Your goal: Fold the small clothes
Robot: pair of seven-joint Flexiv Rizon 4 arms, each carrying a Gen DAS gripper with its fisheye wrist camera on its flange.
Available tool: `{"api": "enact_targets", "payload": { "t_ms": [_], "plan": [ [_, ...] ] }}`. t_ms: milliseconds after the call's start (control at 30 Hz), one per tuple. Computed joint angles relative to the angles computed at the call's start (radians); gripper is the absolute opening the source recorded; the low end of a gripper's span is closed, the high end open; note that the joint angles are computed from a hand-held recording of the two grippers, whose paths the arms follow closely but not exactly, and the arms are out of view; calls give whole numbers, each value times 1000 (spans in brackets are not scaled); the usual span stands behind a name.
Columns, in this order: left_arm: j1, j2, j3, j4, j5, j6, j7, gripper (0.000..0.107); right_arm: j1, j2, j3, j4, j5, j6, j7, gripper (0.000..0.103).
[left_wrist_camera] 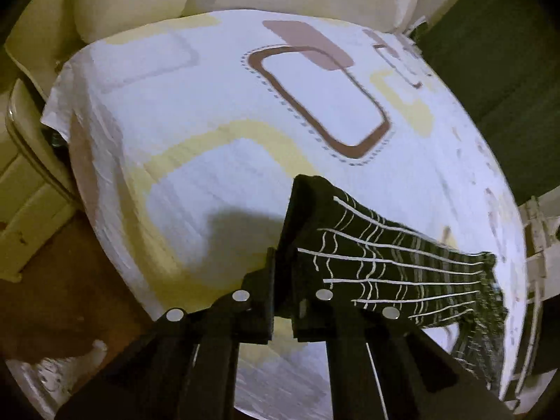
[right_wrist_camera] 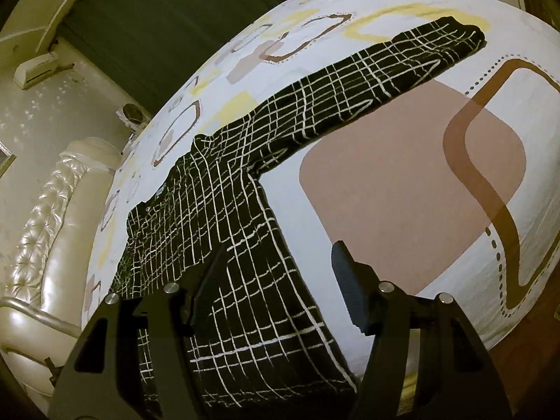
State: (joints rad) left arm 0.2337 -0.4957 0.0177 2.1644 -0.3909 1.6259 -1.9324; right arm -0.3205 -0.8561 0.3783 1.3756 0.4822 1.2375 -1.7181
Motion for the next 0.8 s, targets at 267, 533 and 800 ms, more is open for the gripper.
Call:
{"api": "enact_targets", "payload": {
  "t_ms": [267, 533, 800],
  "plan": [
    [111, -56, -81, -8, -30, 15, 15, 7, 39, -6, -39, 4, -46, 4, 30, 62],
    [4, -61, 43, -29, 23, -23, 18, 14, 30, -20, -32, -2, -72, -22, 42, 62],
    [-23, 47, 59, 133, 73, 58, 45, 19, -28, -17, -12, -18, -30, -80, -7, 67]
  ]
}}
